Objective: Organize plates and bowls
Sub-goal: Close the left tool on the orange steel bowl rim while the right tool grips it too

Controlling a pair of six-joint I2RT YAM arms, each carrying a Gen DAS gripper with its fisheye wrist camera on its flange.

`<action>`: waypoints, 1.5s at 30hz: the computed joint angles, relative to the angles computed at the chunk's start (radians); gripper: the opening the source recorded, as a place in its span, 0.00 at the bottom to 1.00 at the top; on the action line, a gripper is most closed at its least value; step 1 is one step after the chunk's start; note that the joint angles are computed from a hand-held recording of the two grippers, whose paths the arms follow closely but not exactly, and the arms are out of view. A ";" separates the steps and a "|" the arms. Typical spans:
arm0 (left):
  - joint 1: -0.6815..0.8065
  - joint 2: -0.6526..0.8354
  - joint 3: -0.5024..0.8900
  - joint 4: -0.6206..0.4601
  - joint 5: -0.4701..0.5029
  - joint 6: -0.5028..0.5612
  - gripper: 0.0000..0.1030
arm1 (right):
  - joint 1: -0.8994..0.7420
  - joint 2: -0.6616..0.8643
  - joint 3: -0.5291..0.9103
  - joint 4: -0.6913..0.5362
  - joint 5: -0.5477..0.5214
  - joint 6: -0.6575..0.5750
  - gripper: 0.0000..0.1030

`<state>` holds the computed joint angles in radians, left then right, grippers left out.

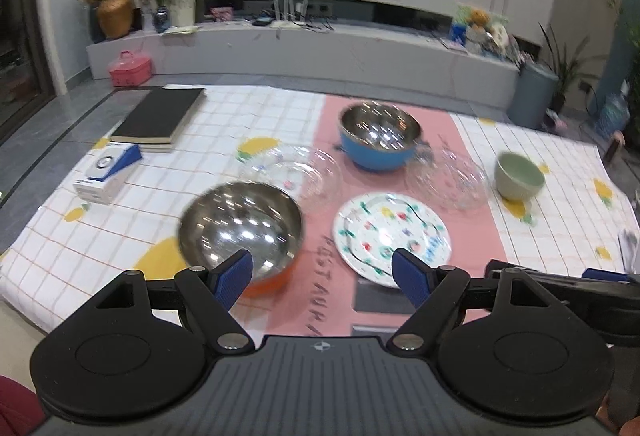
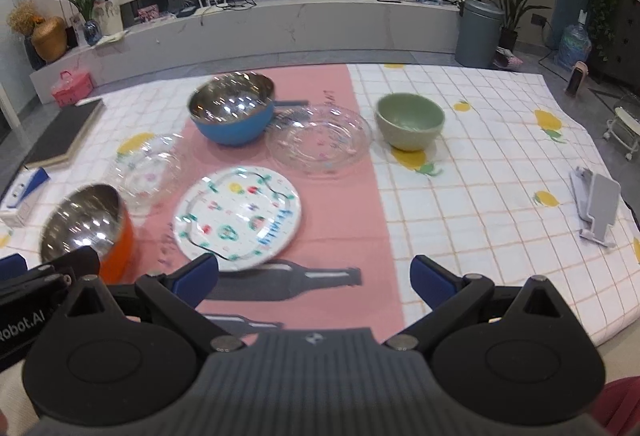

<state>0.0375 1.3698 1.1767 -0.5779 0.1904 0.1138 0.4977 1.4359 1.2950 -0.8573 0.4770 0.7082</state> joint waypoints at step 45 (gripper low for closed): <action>0.191 0.569 0.399 -0.162 0.027 -0.043 0.59 | -0.029 0.602 0.335 0.344 -0.477 0.099 0.45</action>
